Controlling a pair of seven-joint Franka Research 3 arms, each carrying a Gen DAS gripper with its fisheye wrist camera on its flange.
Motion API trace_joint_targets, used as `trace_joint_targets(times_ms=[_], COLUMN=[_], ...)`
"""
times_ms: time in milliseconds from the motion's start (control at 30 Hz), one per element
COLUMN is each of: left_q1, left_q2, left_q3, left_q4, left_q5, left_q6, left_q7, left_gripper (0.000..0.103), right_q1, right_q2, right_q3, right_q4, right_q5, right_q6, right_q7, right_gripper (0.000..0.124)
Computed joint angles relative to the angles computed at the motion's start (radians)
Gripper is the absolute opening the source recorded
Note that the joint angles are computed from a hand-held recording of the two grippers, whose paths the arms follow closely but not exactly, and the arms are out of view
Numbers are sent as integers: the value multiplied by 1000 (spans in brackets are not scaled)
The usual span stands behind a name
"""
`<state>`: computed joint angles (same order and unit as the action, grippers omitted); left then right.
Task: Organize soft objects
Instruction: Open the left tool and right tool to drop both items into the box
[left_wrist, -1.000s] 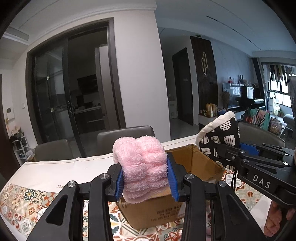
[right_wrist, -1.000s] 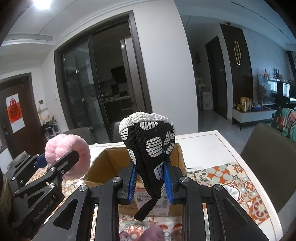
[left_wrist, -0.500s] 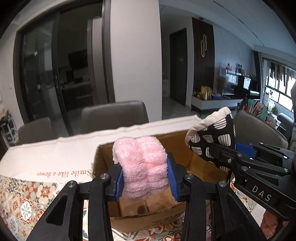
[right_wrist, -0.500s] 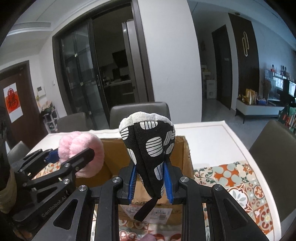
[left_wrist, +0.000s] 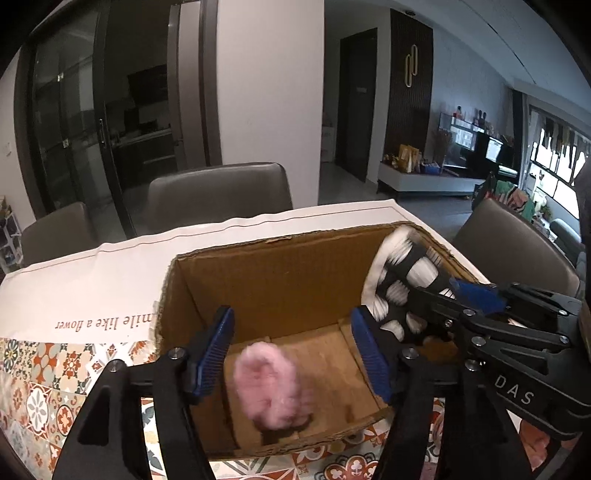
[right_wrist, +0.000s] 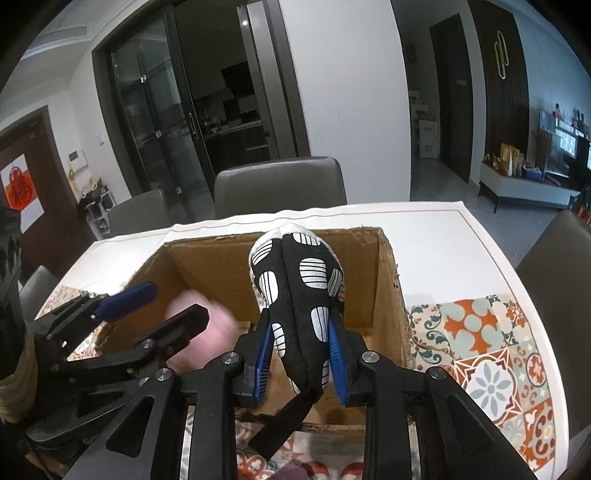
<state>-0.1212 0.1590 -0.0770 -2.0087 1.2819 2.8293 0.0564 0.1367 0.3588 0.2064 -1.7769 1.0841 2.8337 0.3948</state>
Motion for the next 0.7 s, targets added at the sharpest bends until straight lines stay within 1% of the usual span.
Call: trace_joint_targets(times_ms=[33, 67, 133, 167, 233, 333, 433, 600, 700], left_q1=[0, -2, -3, -6, -3, -3, -2, -1, -1], left_q2=[-5, -12, -22, -32, -43, -72, -106, -165, -205], left_q3=[2, 2, 0, -3, -10, -24, -41, -73, -92], left_q4=[-3, -8, -14, -21, -28, -50, -78, -124, -155], left_q5=[5, 14, 30, 48, 63, 91, 141, 207, 245], left_q6=[-6, -16, -30, -41, -53, -78, -96, -126, -143], left_q7=[-7, -22, -43, -61, -71, -104, -153, -210, -242], left_gripper=[68, 69, 73, 73, 74, 75, 76, 77, 79], right_q1=[3, 5, -2, -7, -11, -16, -9, 16, 37], right_q2=[-1, -2, -6, -11, -24, -52, -85, -151, -200], right_q3=[2, 5, 23, 29, 32, 41, 31, -16, -46], right_q4=[-4, -7, -12, -16, -24, -45, -70, -120, -160], right_q5=[5, 14, 51, 68, 90, 180, 274, 403, 505], right_q6=[21, 48, 90, 93, 91, 107, 115, 86, 84], right_q7=[-8, -17, -56, -73, -95, -171, -247, -340, -431], right_gripper=[35, 42, 51, 52, 52, 52, 52, 52, 52])
